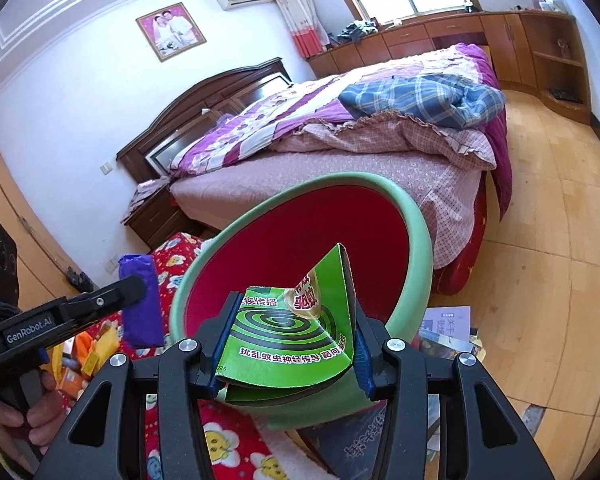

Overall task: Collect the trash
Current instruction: 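Carry the purple roll and green box over the bucket and open both tools, then move both open tools back toward the trash pile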

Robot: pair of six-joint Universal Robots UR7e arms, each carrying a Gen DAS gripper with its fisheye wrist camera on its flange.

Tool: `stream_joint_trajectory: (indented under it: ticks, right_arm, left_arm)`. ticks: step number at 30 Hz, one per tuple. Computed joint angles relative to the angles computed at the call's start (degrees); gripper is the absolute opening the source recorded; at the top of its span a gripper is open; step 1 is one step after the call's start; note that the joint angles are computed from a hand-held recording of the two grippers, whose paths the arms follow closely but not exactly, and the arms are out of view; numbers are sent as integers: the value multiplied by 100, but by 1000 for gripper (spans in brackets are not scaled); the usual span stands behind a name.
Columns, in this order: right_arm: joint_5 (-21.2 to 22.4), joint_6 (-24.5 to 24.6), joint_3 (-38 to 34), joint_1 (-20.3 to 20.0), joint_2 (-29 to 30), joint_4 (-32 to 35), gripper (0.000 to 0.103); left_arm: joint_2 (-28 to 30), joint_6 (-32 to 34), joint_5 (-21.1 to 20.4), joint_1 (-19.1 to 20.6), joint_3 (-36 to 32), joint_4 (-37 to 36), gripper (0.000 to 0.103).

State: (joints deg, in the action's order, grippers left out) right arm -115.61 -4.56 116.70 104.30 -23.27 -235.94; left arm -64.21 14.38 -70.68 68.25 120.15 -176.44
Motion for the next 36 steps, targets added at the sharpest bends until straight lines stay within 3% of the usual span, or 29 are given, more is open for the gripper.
stream_joint_trajectory:
  ticks: [2,4,6,8,11,13,15,21,27,36]
  right_arm:
    - [66,30,-30,-68,5,42,50]
    - [167,83,-50,-132,30,13,52]
    - [299,126,-67,-199,31,18,52]
    - [410,144,-71,-236,37,31,52]
    - [400,62,-101,-223,73,-23,54]
    - [323,-15,-135,-187,112,-72,67]
    - [288,-58,-148,-166,144,-134,72]
    - [456,237,-15,-180,170,-383,72]
    - [92,264,44,79,175,-500,72]
    - [-64,443,80,462,229,-349,72]
  left_arm:
    - [104,39,36,13,-52,-33,22]
    - [171,34,34,44,-102,-22,27]
    - [212,-10,35,79,-127,-52,39]
    - [238,-44,31,103,-128,-115,41]
    - [232,-61,77,121,-134,-106,41]
    - [183,-58,110,108,-90,-130,41]
    - [126,-52,203,82,-12,-229,41]
    - [-137,-220,459,58,220,-258,41]
    - [-646,-402,631,77,566,-317,41]
    - [-1462,-662,907,213,1006,-262,41]
